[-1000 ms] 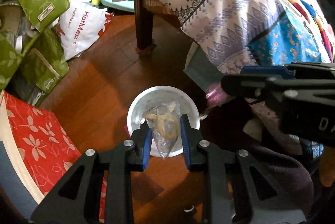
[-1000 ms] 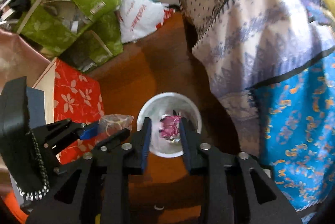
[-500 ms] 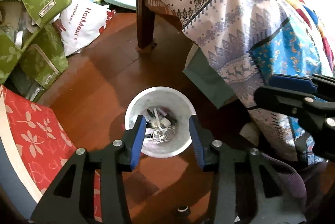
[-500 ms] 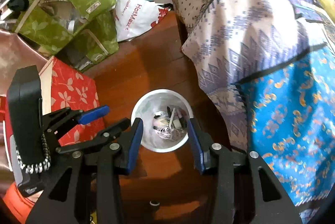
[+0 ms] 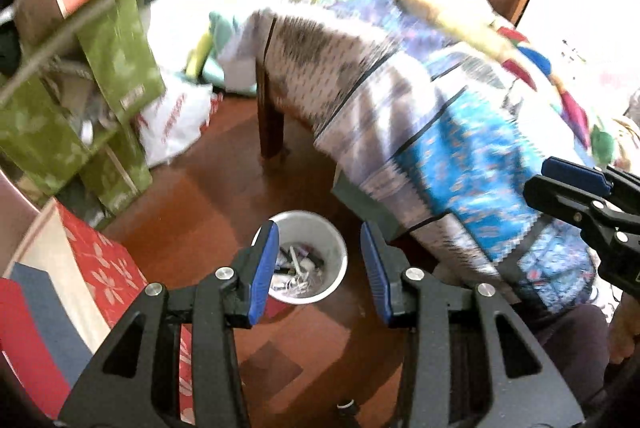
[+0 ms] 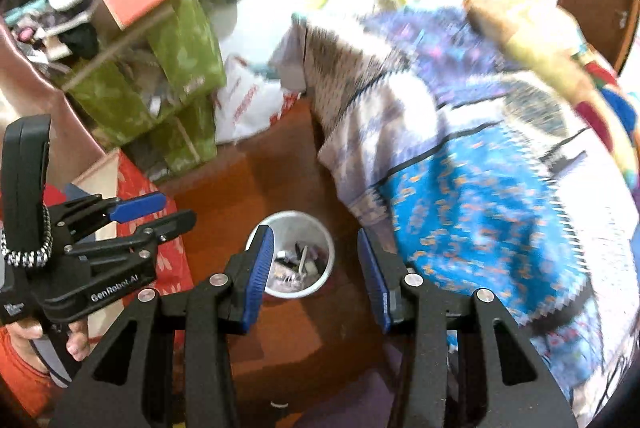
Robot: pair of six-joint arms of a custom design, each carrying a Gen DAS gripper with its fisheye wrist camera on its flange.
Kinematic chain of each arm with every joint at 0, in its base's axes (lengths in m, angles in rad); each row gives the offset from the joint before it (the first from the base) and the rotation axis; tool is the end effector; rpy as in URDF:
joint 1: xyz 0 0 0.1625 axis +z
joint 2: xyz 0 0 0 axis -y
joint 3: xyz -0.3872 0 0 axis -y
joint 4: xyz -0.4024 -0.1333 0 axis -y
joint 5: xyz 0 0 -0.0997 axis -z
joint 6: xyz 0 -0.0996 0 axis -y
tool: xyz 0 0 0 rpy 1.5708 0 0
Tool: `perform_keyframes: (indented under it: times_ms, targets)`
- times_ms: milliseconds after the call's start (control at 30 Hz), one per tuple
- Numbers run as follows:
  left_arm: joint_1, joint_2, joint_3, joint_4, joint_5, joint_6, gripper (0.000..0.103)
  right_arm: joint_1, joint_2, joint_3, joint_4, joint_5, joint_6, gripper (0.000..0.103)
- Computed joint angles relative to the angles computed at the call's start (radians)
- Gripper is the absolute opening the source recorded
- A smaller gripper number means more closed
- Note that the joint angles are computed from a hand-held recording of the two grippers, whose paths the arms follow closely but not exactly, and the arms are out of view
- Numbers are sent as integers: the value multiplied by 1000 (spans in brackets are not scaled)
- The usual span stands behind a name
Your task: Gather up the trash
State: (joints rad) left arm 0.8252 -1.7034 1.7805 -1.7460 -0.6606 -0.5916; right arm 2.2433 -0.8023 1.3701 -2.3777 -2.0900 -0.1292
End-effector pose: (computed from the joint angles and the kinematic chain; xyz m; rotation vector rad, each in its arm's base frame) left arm -0.1531 -0.4782 0.4643 0.1251 2.3586 -0.8072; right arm 0.5177 -0.5155 0.1641 0.9604 -2.4837 0.4977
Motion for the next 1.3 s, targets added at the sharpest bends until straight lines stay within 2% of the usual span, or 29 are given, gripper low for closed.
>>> perform_keyframes:
  times_ms: [100,267,400,533,700,733,767,800,867,967,1033,1133,1300]
  targets:
    - [-101,-37,-1,52,33,-34,42,34,-72,75,-88,-26,-2,40]
    - [-281,-88,1,117,80,-60,42,112,-194,197,-243,-124,43,40]
    - [-402,-126,21,92,79,-44,42,192,-269,277,-390,-247,73,40]
    - [-526,-167,48,85,103,-52,42,276,-283,322,-536,-403,63,40]
    - [-653,-219,71,99,114,-79,42,350,-290,354,-599,-560,109,42]
    - [-671,-226,72,112,118,-89,45,363,-289,358,-610,-588,119,47]
    - [-692,-236,72,137,123,-104,46,374,-288,362,-627,-616,120,57]
    - [-710,-247,74,153,131,-115,50,383,-283,364,-652,-639,111,63]
    - [-743,-268,78,190,138,-140,61,407,-257,356,-715,-712,70,81]
    - [-775,-287,77,250,146,-178,70,425,-237,345,-764,-771,30,96]
    - [-792,-291,72,294,155,-209,75,431,-239,348,-765,-790,45,102]
    - [-807,-306,74,323,163,-237,89,440,-236,348,-775,-824,49,103]
    - [-813,-321,84,299,164,-222,90,452,-197,320,-878,-878,-43,103]
